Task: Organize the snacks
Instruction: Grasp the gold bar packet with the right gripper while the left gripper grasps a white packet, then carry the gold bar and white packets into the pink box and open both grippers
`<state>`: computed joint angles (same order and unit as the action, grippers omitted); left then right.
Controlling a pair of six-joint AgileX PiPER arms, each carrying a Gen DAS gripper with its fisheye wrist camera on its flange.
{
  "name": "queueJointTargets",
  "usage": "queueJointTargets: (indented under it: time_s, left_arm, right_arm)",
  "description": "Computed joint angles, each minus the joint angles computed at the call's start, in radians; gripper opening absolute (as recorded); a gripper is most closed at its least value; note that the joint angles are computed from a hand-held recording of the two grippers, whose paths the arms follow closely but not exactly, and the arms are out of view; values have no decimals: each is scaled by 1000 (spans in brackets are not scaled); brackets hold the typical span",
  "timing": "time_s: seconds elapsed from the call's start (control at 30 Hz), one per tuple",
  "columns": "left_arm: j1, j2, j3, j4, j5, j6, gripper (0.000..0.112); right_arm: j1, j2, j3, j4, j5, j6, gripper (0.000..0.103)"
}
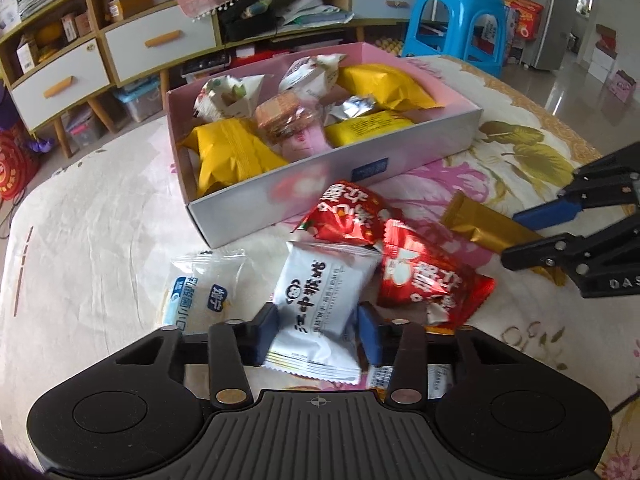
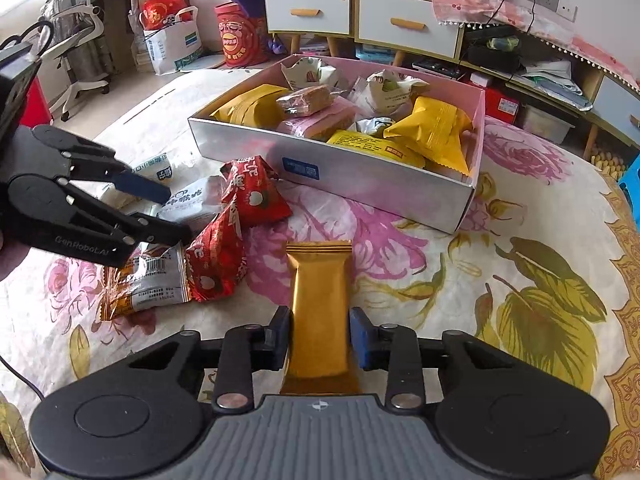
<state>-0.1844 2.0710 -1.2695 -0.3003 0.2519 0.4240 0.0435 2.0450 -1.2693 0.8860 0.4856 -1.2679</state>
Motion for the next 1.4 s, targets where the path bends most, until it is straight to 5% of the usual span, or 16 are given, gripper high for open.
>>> queueJointTargets:
  time_s: [0.33,0.47,0.6,0.77,0.97,1.1,1.4]
  left_arm:
    - [7,-36,17,9,30,-23,18]
    - [2,-32,30,28,-5,-13,24]
    - [-2,-3,5,35,-17,13,51]
    - [-17,42,-49,194,-20,-141,65]
    - [3,74,-122,82,63,-97,63]
    - [1,67,-118,66,76,-93,46]
    - [10,21,-96,61,126,-135,45]
  right_arm:
    - [-9,-25,-7,55,4,-19,23]
    - [-13,-25,-11,63,5,-16,23]
    - [-5,-15,-18,40,-2,6,23]
    - [-1,-12,-22,24,-4,21,23]
    - [0,-11,-22,26,-6,19,23]
    - [2,-14,-22,29,-8,18,23]
    - [-13,-33,-33,98,-1,-3,23]
